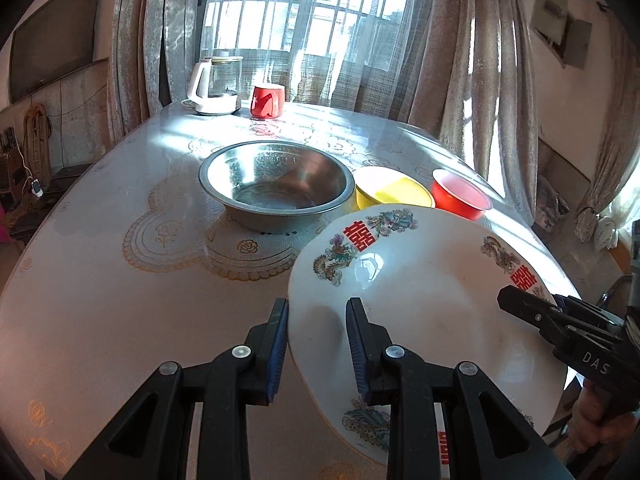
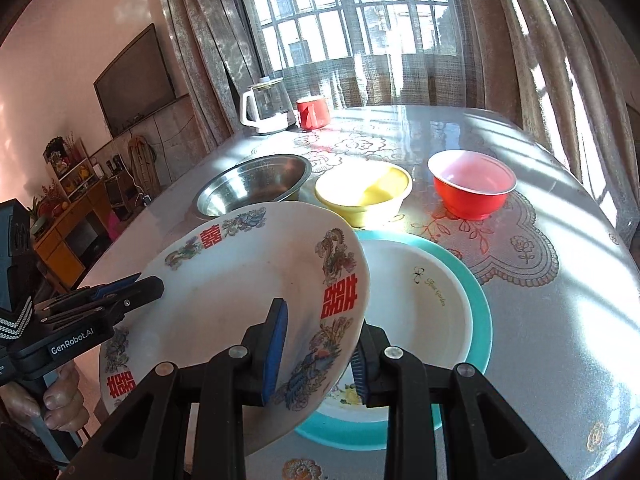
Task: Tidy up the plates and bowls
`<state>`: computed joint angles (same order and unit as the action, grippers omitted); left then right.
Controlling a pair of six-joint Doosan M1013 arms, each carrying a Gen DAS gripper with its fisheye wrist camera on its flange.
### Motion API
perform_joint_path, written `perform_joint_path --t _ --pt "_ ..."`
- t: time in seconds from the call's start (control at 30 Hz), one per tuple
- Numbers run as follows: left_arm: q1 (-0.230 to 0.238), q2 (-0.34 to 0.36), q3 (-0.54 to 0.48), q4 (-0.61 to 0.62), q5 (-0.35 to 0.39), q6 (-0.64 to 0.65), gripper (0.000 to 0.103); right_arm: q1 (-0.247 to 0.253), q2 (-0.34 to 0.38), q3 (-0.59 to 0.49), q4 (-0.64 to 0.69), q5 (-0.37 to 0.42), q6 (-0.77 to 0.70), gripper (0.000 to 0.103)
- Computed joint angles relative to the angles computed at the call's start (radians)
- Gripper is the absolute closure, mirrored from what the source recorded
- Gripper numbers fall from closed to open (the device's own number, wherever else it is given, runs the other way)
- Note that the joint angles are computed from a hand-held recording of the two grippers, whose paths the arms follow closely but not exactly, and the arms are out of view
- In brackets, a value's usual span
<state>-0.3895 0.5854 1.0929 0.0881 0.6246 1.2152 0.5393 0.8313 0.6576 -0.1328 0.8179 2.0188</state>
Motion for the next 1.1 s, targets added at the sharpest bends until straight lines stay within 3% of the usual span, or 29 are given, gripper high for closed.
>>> perform_joint_path --t 0.3,0.6,0.73,1.1 --pt "-0.021 0.081 -0.135 -0.06 0.075 0.08 0.075 -0.016 -0.025 0.055 -0.123 0.004 0.129 0.074" --pt "-0.031 0.139 -0.222 -0.075 0.137 0.108 0.075 -0.034 -0.008 0.051 -0.135 0.042 0.171 0.074" --pt "-0.037 0.154 -0.241 -0.064 0.152 0.115 0.075 -0.035 0.005 0.04 -0.161 0.07 0.185 0.074" --pt "-0.047 0.158 -0.24 -0.013 0.153 0.098 0.075 -0.038 -0.009 0.076 -0.169 0.025 0.199 0.074"
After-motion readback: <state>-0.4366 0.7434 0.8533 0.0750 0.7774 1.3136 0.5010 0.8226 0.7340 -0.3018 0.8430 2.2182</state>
